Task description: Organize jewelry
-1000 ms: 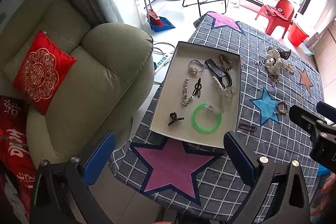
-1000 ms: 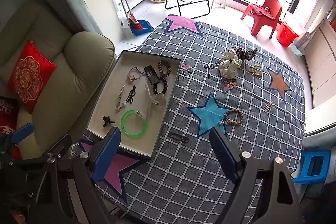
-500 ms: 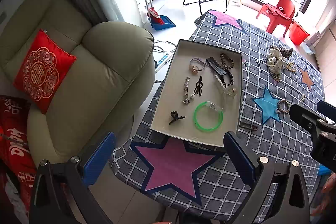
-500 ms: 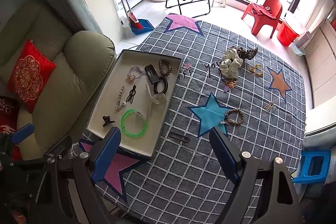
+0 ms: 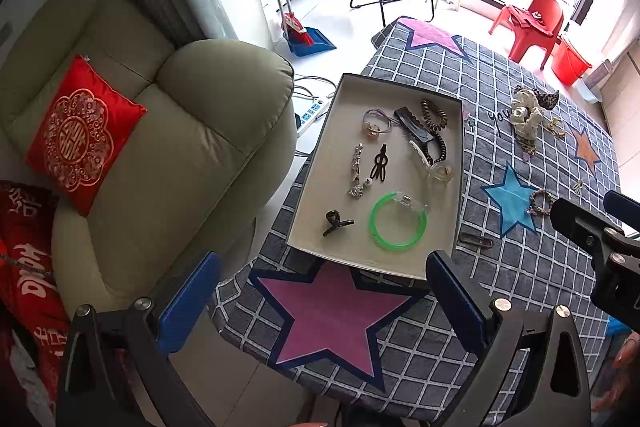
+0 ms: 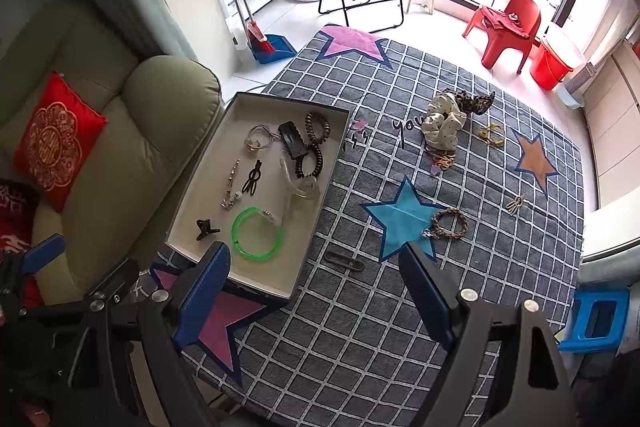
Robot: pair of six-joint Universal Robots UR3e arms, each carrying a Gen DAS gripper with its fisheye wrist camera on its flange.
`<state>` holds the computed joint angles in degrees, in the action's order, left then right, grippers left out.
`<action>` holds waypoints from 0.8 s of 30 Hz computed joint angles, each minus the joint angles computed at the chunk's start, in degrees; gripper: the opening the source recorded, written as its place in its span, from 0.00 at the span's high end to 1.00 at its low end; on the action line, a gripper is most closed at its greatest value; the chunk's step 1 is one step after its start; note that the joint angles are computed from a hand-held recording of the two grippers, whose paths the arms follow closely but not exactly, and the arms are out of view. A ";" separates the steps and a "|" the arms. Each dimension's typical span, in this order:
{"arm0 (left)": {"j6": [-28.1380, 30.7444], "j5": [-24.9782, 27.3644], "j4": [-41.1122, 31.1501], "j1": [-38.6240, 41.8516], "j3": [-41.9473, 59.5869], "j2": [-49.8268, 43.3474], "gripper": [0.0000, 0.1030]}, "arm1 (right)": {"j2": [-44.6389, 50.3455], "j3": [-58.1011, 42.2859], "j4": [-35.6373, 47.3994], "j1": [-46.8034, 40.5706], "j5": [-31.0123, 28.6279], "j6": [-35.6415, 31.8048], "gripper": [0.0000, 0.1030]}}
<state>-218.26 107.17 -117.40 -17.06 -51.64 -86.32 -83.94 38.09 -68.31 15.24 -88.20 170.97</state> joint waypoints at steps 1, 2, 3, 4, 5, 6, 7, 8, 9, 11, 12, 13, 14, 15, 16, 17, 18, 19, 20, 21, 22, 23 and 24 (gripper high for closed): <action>0.00 0.00 0.00 0.00 0.00 0.00 0.00 | 0.40 -0.53 0.17 0.02 -0.02 0.19 0.15; -0.06 0.02 -0.04 -0.04 0.09 -0.07 0.00 | 0.45 -0.60 0.23 0.03 -0.01 0.18 0.15; -0.04 -0.01 -0.06 0.00 0.08 -0.05 0.00 | 0.26 -0.39 0.23 0.12 -0.08 0.22 0.15; -0.10 0.01 -0.09 -0.06 0.16 -0.13 0.00 | 0.59 -0.83 0.36 0.10 -0.09 0.28 0.15; -0.04 -0.04 -0.12 0.05 0.11 -0.06 0.00 | 0.64 -0.92 0.43 0.10 -0.07 0.28 0.15; -0.09 -0.03 -0.10 0.02 0.07 -0.04 0.00 | 0.52 -0.90 0.59 0.17 -0.07 0.27 0.15; -0.14 0.00 -0.01 -0.04 -0.09 0.00 0.00 | 0.48 -0.72 0.38 0.38 -0.18 0.51 0.15; -0.09 -0.01 -0.01 0.00 -0.13 0.03 0.00 | 0.29 -0.55 0.40 0.45 -0.20 0.55 0.15; -0.09 -0.01 -0.01 0.00 -0.13 0.03 0.00 | 0.44 -0.63 0.34 0.44 -0.21 0.63 0.15; 0.05 -0.05 0.11 0.08 -0.27 0.12 0.00 | 0.34 -0.57 0.33 0.52 -0.27 0.74 0.15; 0.08 -0.04 0.13 0.10 -0.30 0.16 0.00 | 0.32 -0.52 0.32 0.54 -0.28 0.82 0.15; 0.02 -0.02 0.11 0.05 -0.24 0.09 0.00 | 0.47 -0.69 0.36 0.54 -0.31 0.82 0.15; 0.02 -0.02 0.11 0.05 -0.24 0.09 0.00 | 0.47 -0.73 0.42 0.54 -0.30 0.84 0.15; 0.10 -0.04 0.08 0.09 -0.28 0.13 0.00 | 0.46 -0.77 0.51 0.53 -0.26 0.86 0.15; 0.10 -0.04 0.08 0.09 -0.28 0.13 0.00 | 0.54 -0.84 0.54 0.61 -0.30 0.84 0.15; -0.02 -0.06 0.03 0.07 -0.17 0.05 0.00 | 0.33 -0.53 0.43 0.89 -0.40 1.05 0.15; -0.10 -0.03 -0.01 0.02 -0.08 -0.01 0.00 | 0.47 -0.64 0.38 0.74 -0.31 0.86 0.15; -0.08 -0.02 -0.02 0.02 -0.05 -0.03 0.00 | 0.62 -0.82 0.41 0.73 -0.35 0.88 0.15; -0.11 -0.01 0.07 0.03 -0.20 0.02 0.00 | 0.68 -0.89 0.42 0.76 -0.37 0.99 0.15; -0.07 0.00 0.14 0.04 -0.28 0.03 0.00 | 0.64 -0.87 0.44 0.82 -0.37 1.04 0.15; -0.04 0.00 0.15 0.09 -0.40 0.12 0.00 | 0.58 -0.79 0.40 0.90 -0.44 1.11 0.15; 0.08 -0.06 0.12 0.15 -0.27 0.04 0.00 | 0.55 -0.74 0.40 0.95 -0.50 1.20 0.15; 0.11 -0.09 0.07 0.20 -0.27 0.07 0.00 | 0.53 -0.71 0.44 1.00 -0.50 1.30 0.15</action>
